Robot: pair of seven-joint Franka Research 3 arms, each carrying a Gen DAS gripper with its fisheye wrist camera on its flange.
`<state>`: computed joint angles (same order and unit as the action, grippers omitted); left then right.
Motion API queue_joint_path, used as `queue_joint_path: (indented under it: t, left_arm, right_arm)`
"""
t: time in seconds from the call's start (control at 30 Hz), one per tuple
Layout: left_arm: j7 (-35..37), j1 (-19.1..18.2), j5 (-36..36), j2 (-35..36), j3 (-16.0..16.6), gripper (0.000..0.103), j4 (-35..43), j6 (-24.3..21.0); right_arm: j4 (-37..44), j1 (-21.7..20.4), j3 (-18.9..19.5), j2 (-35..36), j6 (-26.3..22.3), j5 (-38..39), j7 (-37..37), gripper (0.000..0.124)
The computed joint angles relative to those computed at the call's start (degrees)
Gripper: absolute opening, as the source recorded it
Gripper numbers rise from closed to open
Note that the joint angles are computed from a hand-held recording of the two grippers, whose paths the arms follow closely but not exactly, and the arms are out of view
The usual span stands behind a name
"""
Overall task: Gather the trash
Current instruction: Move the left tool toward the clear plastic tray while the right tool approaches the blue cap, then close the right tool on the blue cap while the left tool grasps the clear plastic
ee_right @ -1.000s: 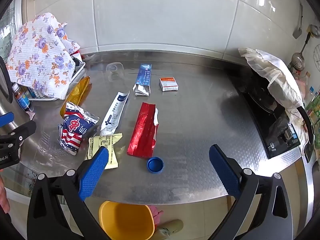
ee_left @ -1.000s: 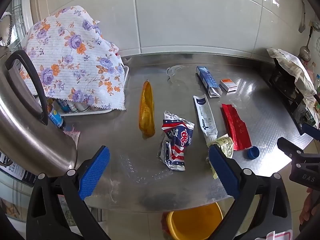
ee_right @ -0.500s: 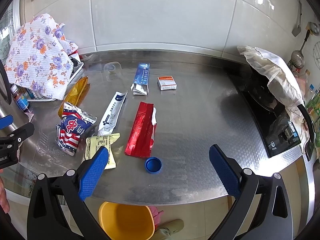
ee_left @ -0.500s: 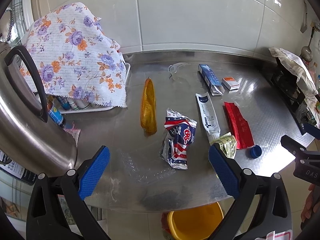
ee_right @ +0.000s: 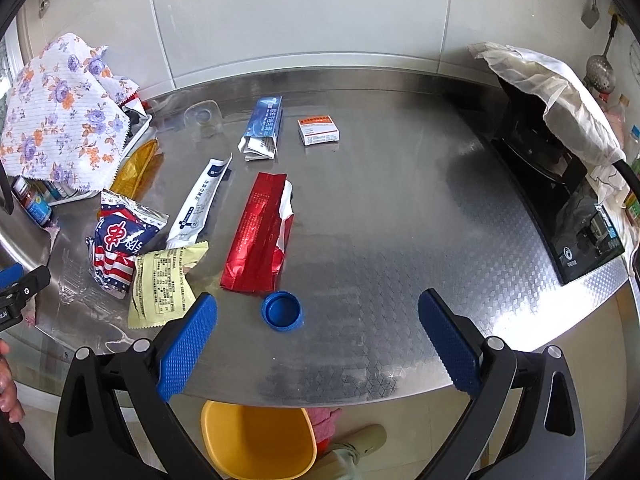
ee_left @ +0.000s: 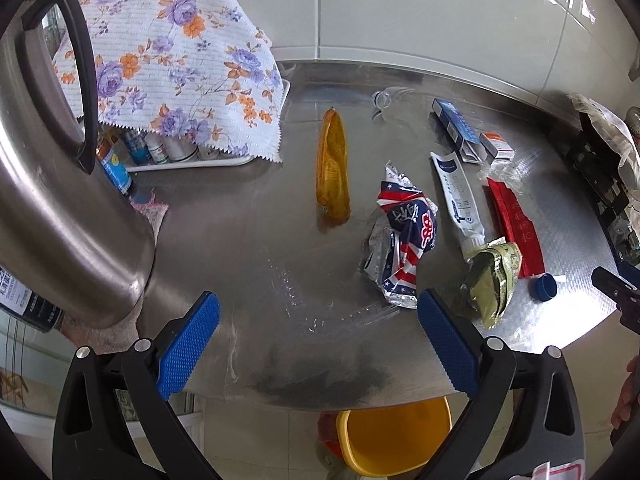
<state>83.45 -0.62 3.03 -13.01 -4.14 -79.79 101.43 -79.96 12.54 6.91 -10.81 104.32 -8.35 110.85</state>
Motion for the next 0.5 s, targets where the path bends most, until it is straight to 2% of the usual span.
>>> queue_joint_path:
  t: [0.1, 0.17, 0.23, 0.4, 0.5]
  left_arm:
    - [-0.4, 0.2, -0.3, -0.2, 0.3, 0.098, -1.4, 0.2]
    - [-0.6, 0.4, -0.6, -0.4, 0.5, 0.098, -2.5, 0.5]
    - [-0.9, 0.5, -0.9, -0.6, 0.6, 0.098, -3.5, 0.8]
    - [-0.9, 0.9, -1.2, -0.9, 1.0, 0.098, -5.0, 0.8]
    - [-0.9, 1.1, -1.2, -1.1, 1.2, 0.098, -5.7, 0.8]
  right_arm:
    - [-1.0, 0.0, -0.7, 0.1, 0.8, 1.4, -1.9, 0.100]
    - [-1.6, 0.2, -1.0, 0.4, 1.2, 3.1, -3.6, 0.094]
    - [-1.7, 0.5, -1.1, 1.2, 0.4, 4.4, -5.4, 0.081]
    - [-3.0, 1.3, -0.6, 2.4, -0.1, 4.2, -6.8, 0.074]
    - [-3.5, 1.8, -0.5, 3.0, 0.1, 3.6, -7.3, 0.064]
